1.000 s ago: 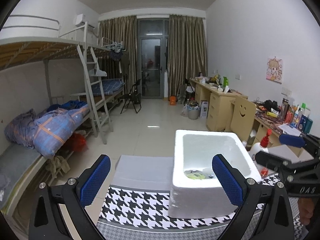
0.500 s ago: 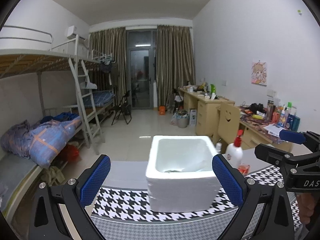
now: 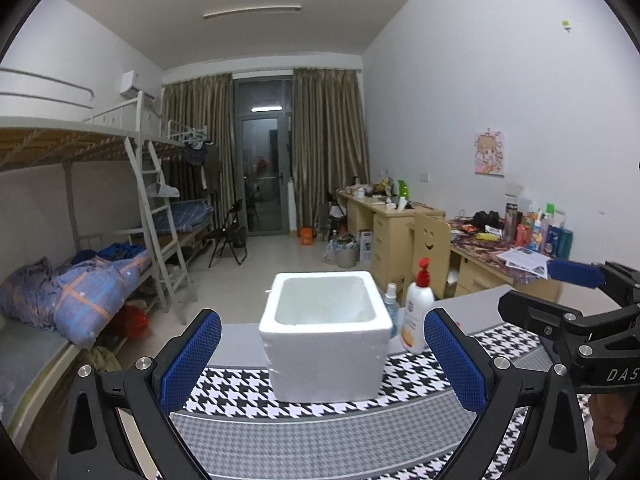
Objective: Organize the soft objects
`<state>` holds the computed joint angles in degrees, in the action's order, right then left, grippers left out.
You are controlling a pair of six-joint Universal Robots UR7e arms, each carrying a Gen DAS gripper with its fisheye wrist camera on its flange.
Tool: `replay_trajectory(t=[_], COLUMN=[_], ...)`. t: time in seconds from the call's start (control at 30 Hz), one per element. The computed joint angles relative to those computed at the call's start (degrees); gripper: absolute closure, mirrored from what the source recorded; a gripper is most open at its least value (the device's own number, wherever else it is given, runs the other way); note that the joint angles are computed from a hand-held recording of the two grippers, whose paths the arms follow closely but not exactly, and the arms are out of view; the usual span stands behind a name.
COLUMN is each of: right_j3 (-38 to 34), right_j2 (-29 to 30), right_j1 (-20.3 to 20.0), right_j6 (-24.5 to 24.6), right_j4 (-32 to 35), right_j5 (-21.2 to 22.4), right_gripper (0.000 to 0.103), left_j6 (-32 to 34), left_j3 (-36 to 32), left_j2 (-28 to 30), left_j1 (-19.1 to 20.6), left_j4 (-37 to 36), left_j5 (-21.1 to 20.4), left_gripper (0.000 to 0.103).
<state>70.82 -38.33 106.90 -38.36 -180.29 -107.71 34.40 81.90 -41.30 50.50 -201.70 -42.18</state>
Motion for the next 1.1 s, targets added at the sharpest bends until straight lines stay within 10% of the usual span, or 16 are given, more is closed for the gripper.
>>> replay_trajectory(t=[1.1], right_j3=[21.15], right_j2=[-6.09], right_j1=[-6.53], right_j6=[-3.96], right_j4=[-24.46], right_j5=[10.61], right_gripper=[0.004], left_j6=[3.48], left_j3=[12.95], left_j2=[0.98], left_j1=[-0.42], left_j4=[-20.12], left_j5=[-3.56], left_gripper=[0.001])
